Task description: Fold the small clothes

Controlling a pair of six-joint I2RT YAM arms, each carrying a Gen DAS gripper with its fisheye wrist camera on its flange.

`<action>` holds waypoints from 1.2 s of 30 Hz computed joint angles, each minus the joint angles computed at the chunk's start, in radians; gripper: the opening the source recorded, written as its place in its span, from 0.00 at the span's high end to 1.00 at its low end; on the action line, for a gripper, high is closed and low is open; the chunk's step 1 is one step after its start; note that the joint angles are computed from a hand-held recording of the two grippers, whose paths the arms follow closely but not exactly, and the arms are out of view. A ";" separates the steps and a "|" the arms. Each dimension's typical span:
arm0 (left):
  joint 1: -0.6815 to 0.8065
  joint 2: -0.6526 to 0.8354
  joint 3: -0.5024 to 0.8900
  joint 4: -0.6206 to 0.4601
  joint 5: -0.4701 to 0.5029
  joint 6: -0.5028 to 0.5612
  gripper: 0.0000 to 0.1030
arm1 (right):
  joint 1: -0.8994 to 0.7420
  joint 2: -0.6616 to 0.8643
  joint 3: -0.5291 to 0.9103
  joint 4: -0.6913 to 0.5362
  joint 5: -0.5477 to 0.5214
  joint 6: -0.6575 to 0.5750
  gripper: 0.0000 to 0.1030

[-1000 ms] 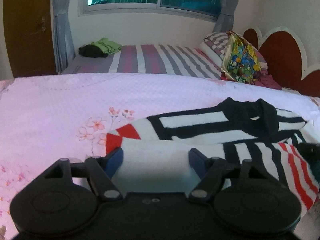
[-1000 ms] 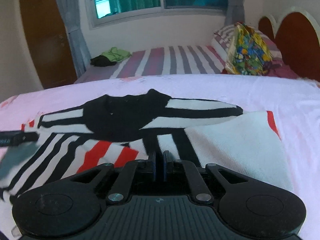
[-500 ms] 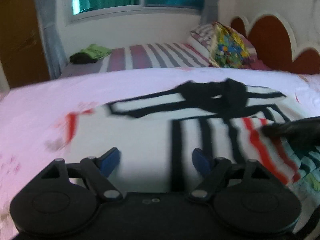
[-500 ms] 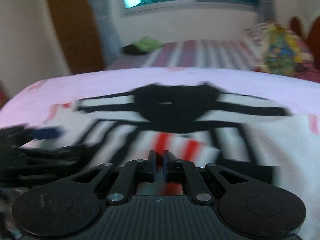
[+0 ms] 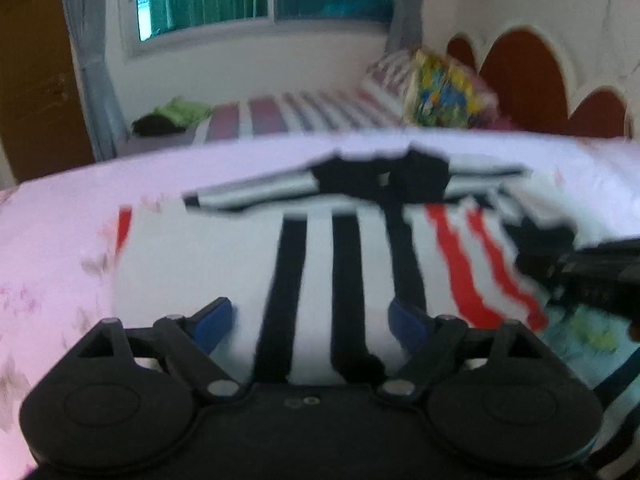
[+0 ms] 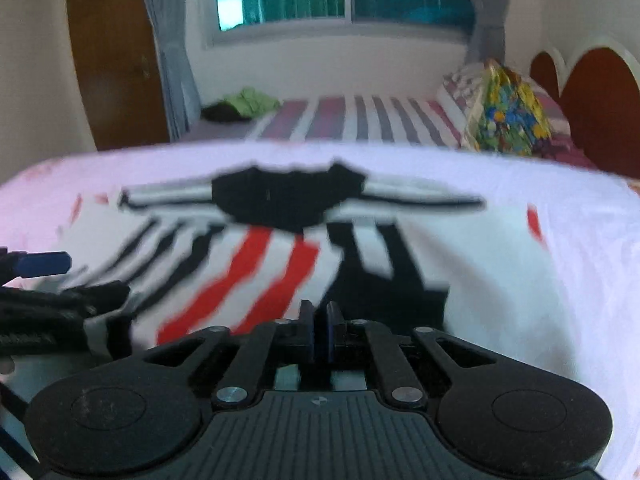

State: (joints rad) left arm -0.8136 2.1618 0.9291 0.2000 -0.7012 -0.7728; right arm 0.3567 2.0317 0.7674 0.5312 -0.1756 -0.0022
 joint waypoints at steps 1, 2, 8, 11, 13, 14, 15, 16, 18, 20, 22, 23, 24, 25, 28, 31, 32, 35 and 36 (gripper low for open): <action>-0.008 0.006 -0.026 0.044 -0.013 -0.028 0.16 | -0.006 0.003 -0.009 0.019 -0.006 0.000 0.91; -0.004 0.004 -0.045 0.069 -0.004 -0.048 0.15 | -0.010 0.005 -0.011 0.024 -0.010 -0.008 0.91; -0.025 -0.055 -0.103 0.030 -0.016 -0.119 0.16 | -0.057 -0.036 -0.063 0.040 -0.096 -0.066 0.53; -0.048 -0.076 -0.093 -0.042 -0.044 -0.160 0.16 | -0.085 -0.082 -0.108 0.073 -0.115 -0.089 0.53; -0.054 -0.079 -0.077 -0.097 -0.061 -0.192 0.15 | -0.107 -0.089 -0.093 0.032 -0.148 -0.101 0.53; -0.055 -0.077 -0.069 -0.122 -0.062 -0.205 0.14 | -0.116 -0.080 -0.068 -0.008 -0.144 -0.116 0.53; -0.056 -0.073 -0.064 -0.138 -0.060 -0.217 0.12 | -0.124 -0.066 -0.038 -0.062 -0.146 -0.133 0.53; -0.056 -0.069 -0.059 -0.149 -0.055 -0.223 0.11 | -0.138 -0.043 -0.007 -0.107 -0.159 -0.153 0.54; -0.056 -0.077 -0.054 -0.182 -0.055 -0.258 0.10 | -0.167 -0.041 0.012 -0.140 -0.202 -0.168 0.54; -0.063 -0.086 -0.037 -0.242 -0.069 -0.304 0.10 | -0.190 -0.081 -0.007 -0.133 -0.246 -0.144 0.53; -0.059 -0.059 -0.001 -0.286 -0.059 -0.299 0.08 | -0.200 -0.067 0.000 -0.125 -0.290 -0.166 0.53; -0.058 -0.048 0.015 -0.304 -0.063 -0.300 0.06 | -0.179 -0.038 0.047 -0.206 -0.243 -0.198 0.53; -0.056 -0.048 0.025 -0.324 -0.059 -0.314 0.06 | -0.174 -0.024 0.044 -0.181 -0.237 -0.226 0.53; -0.057 -0.053 0.042 -0.365 -0.053 -0.331 0.06 | -0.167 -0.025 0.039 -0.173 -0.228 -0.250 0.53; -0.093 -0.058 0.108 -0.525 -0.073 -0.391 0.09 | -0.191 -0.084 0.030 -0.225 -0.259 -0.230 0.53; -0.151 -0.076 0.133 -0.625 -0.086 -0.469 0.09 | -0.249 -0.148 0.005 -0.277 -0.331 -0.214 0.53; -0.175 -0.075 0.148 -0.669 -0.095 -0.494 0.09 | -0.271 -0.167 -0.001 -0.308 -0.360 -0.225 0.53; -0.244 -0.072 0.172 -0.760 -0.120 -0.561 0.09 | -0.333 -0.248 -0.050 -0.374 -0.411 -0.289 0.53; -0.261 -0.073 0.174 -0.777 -0.125 -0.578 0.09 | -0.352 -0.278 -0.076 -0.392 -0.426 -0.315 0.53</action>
